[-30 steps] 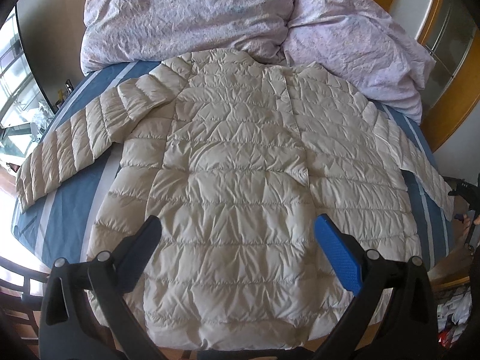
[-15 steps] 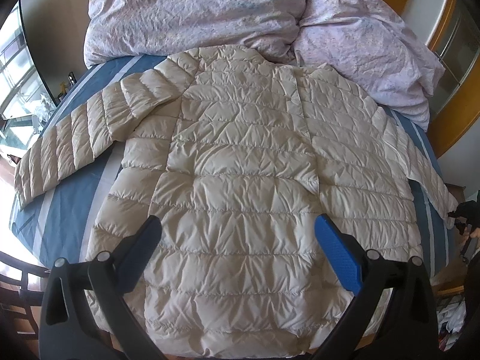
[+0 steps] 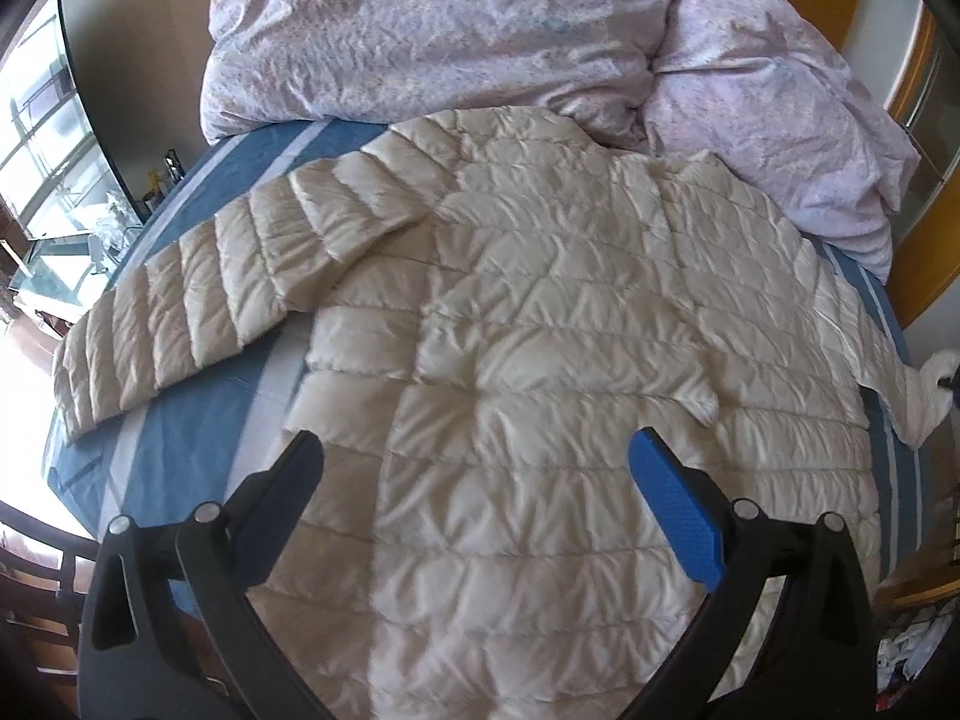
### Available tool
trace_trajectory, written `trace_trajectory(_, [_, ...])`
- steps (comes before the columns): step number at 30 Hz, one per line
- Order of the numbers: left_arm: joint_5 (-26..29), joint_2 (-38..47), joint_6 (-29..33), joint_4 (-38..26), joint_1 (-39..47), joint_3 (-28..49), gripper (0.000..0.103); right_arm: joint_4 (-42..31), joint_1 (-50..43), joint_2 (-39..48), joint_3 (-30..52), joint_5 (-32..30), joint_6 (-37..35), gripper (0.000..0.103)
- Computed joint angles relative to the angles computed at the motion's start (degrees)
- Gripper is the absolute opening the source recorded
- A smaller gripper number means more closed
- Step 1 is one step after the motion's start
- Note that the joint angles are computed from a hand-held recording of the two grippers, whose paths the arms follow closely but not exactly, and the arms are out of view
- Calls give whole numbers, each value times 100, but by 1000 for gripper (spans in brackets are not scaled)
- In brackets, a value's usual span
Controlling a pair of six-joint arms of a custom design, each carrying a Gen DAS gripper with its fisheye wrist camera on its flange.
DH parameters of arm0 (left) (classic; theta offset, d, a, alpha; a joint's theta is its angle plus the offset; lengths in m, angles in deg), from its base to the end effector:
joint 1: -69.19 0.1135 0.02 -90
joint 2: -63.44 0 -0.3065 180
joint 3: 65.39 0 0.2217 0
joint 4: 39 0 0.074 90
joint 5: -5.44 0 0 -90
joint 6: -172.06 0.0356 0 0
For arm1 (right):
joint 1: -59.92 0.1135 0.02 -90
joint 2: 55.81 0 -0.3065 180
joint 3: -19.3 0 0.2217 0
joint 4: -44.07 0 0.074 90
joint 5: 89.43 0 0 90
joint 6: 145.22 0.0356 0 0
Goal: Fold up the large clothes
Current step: 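Carry the sleeve across the coat back and release it with the right gripper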
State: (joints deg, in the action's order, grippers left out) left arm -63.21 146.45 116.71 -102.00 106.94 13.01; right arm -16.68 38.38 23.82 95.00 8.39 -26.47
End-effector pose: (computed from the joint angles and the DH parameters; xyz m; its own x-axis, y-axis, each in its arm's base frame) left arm 0.2013 0.1394 0.3008 -0.8633 0.0013 -0.5047 0.0368 0.9975 -0.0603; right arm 0.2147 -0.0900 0.3010 -0.5362 0.7239 -0.4341 0.7708 0.6296 0.0979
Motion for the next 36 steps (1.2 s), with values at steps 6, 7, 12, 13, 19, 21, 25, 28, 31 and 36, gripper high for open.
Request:
trace_trajectory(6, [162, 638, 290, -9, 499, 505, 101, -247, 2242, 912, 1126, 347, 1018, 8])
trace_trajectory(7, [177, 724, 332, -30, 567, 587, 101, -278, 2634, 1189, 1391, 373, 1221, 8])
trace_trajectory(12, [283, 1302, 624, -194, 955, 1169, 101, -364, 3683, 2211, 2289, 356, 1770, 8])
trace_trajectory(13, [306, 1397, 673, -225, 1011, 1277, 101, -355, 3804, 2346, 2390, 332, 1839, 8])
trace_trajectory(19, [342, 2015, 899, -413, 1275, 2004, 101, -558, 4793, 3504, 3584, 159, 2379, 8])
trace_trajectory(21, [322, 2227, 940, -477, 1341, 2253, 101, -694, 4992, 3808, 3982, 81, 2445, 8])
trace_trajectory(25, [313, 2508, 973, -580, 1443, 2587, 101, -1155, 5369, 4564, 5113, -30, 2551, 8])
trace_trajectory(28, [341, 2678, 1003, -677, 1528, 2805, 101, -1584, 5574, 5113, 6078, -79, 2615, 8])
trace_trajectory(31, [358, 2803, 1040, -738, 1598, 2963, 101, -2071, 5688, 5652, 7077, -124, 2626, 8])
trace_trajectory(36, [360, 2982, 1024, -800, 1674, 3191, 101, -3101, 5792, 6652, 9058, -289, 2510, 12])
